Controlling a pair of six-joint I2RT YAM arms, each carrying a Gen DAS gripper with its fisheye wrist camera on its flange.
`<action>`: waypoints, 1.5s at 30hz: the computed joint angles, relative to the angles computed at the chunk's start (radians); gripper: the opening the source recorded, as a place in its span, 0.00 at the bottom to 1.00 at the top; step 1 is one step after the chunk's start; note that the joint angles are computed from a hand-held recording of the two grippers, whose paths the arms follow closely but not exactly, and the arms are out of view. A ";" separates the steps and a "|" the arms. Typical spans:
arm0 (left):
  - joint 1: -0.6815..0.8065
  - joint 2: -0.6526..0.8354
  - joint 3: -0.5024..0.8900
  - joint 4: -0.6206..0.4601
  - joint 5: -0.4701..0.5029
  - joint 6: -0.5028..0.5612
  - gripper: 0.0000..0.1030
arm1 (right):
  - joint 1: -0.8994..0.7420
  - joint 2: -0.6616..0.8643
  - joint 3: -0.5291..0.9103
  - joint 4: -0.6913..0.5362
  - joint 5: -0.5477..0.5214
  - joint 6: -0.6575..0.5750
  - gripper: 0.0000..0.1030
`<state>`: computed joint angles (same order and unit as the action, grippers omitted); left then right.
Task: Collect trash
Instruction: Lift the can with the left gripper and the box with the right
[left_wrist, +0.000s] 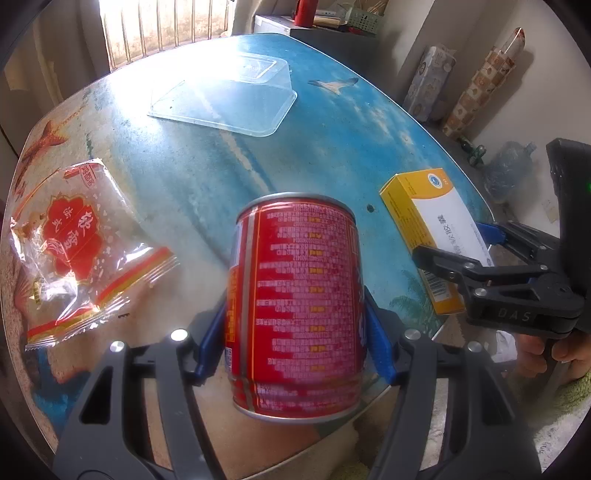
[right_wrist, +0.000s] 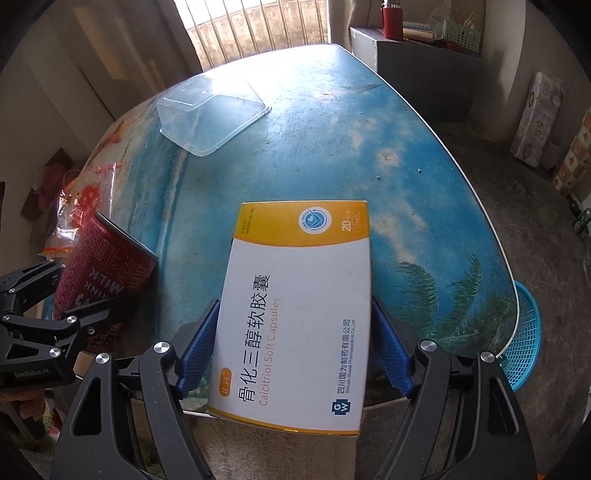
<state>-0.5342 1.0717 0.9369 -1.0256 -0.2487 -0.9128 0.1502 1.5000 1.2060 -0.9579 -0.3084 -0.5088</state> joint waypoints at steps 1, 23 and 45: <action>-0.014 0.007 0.004 -0.006 -0.013 -0.006 0.60 | 0.007 -0.007 -0.009 0.011 0.010 0.002 0.74; -0.081 0.050 0.028 -0.038 -0.081 -0.030 0.60 | -0.006 -0.017 -0.021 0.014 0.003 0.016 0.71; -0.082 0.055 0.030 -0.042 -0.086 -0.034 0.60 | -0.011 -0.023 0.010 -0.013 -0.035 0.045 0.70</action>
